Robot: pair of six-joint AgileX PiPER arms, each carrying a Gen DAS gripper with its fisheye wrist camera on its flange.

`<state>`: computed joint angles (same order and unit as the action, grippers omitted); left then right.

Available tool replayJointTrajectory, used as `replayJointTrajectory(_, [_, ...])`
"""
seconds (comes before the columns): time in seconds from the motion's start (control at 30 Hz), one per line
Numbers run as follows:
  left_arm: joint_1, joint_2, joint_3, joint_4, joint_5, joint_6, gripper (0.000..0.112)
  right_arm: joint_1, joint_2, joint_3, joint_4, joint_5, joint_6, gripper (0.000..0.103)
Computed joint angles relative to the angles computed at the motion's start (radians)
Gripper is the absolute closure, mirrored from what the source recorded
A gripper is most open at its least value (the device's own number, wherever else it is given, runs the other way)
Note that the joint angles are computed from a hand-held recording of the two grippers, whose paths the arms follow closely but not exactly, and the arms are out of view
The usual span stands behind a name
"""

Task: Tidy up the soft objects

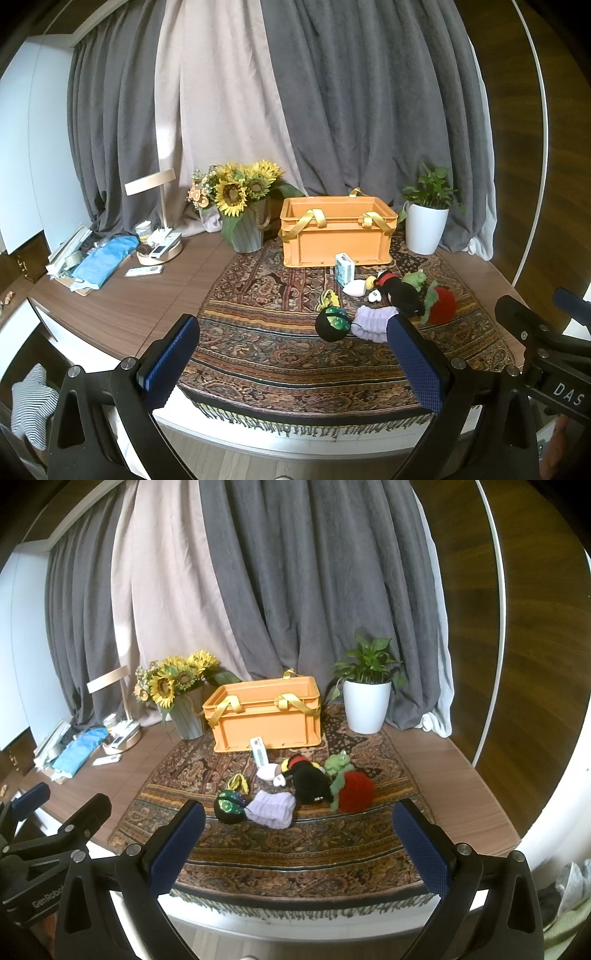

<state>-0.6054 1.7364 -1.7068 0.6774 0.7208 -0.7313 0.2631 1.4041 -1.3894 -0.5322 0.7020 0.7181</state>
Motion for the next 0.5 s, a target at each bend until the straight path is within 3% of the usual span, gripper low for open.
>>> replayJointTrajectory(0.5, [-0.007,0.002,-0.006,-0.001,0.011,0.000,0.009,-0.001,0.001,0.001,0.007,0.000,-0.005,0.001])
